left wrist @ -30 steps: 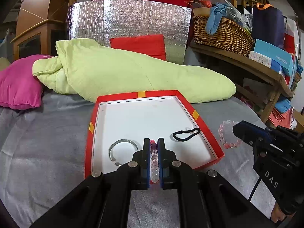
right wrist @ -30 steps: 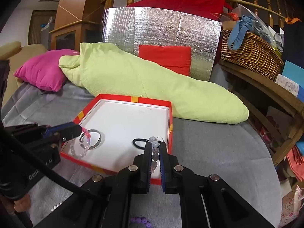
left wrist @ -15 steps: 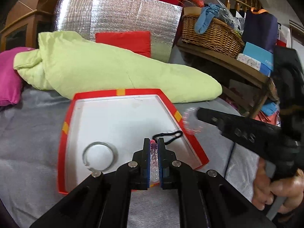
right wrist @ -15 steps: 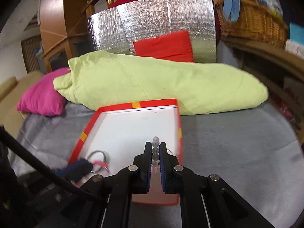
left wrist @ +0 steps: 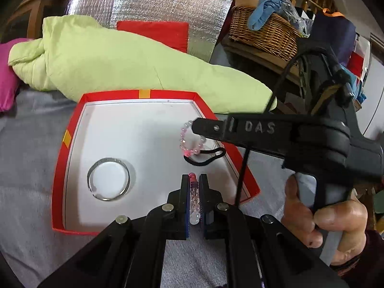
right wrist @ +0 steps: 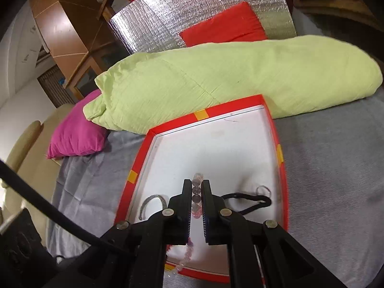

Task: Organize jewelry
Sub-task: 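Open right tool to drop pink-white bracelet into box, then open left tool to drop clear-pink bracelet into box, withdraw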

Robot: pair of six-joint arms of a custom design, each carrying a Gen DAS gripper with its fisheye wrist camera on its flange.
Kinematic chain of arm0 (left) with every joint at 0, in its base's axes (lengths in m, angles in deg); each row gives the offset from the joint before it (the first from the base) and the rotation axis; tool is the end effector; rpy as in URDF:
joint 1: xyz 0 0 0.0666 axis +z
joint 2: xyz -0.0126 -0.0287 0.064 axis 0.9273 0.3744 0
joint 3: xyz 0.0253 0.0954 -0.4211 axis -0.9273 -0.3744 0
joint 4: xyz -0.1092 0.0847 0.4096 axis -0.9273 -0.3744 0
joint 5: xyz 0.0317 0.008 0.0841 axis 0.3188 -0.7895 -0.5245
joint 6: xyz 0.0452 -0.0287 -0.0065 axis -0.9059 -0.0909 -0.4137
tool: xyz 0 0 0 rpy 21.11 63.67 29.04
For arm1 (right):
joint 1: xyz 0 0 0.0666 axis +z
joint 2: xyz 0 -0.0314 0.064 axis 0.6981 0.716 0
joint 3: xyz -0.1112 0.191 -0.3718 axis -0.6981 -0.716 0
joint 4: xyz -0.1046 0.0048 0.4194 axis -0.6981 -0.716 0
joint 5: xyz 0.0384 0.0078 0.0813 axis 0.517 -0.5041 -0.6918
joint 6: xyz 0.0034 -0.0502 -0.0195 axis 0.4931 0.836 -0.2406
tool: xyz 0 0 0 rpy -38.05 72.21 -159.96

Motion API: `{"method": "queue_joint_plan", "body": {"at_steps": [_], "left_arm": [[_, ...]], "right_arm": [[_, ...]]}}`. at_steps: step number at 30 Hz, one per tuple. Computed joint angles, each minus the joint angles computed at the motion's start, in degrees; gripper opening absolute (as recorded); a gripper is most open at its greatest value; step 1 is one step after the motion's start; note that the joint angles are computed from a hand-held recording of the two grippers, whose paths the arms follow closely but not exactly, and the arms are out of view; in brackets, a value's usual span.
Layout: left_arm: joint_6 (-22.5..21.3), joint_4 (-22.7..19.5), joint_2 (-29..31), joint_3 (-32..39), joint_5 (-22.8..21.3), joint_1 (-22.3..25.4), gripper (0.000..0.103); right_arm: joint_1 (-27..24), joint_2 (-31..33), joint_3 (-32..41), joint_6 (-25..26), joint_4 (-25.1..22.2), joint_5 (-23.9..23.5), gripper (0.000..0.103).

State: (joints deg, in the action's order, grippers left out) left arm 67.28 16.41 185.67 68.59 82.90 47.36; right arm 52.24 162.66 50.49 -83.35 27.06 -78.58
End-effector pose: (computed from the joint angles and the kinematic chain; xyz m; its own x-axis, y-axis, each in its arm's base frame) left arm 0.5942 -0.2386 0.3896 -0.6533 0.2056 -0.7287 0.5597 0.7793 -0.2818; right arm 0.6106 0.0899 0.3944 -0.6645 0.3705 -0.6489 0.0711 0.8958 0.4386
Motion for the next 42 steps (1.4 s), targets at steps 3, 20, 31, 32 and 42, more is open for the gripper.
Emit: {"method": "queue_joint_plan", "body": {"at_steps": [3, 20, 31, 32, 42], "left_arm": [[0.12, -0.47, -0.15, -0.24, 0.01, 0.09, 0.008], [0.5, -6.24, 0.88, 1.5, -3.72, 0.57, 0.019], [1.09, -3.91, -1.45, -0.63, -10.84, 1.28, 0.058], [0.8, -3.78, -1.83, -0.96, -11.58, 1.38, 0.06], [2.38, -2.52, -5.15, -4.09, -14.91, 3.67, 0.062]], "right_arm": [[-0.09, 1.28, 1.09, -0.55, -0.44, -2.05, 0.009], [-0.75, 3.1, 2.07, -1.45, -3.3, -3.1, 0.012], [-0.36, 0.22, 0.11, 0.29, -6.35, 0.84, 0.024], [-0.13, -0.36, -0.43, 0.73, -6.25, 1.89, 0.026], [1.94, -4.83, -4.51, 4.36, -5.81, 8.43, 0.026]]}}
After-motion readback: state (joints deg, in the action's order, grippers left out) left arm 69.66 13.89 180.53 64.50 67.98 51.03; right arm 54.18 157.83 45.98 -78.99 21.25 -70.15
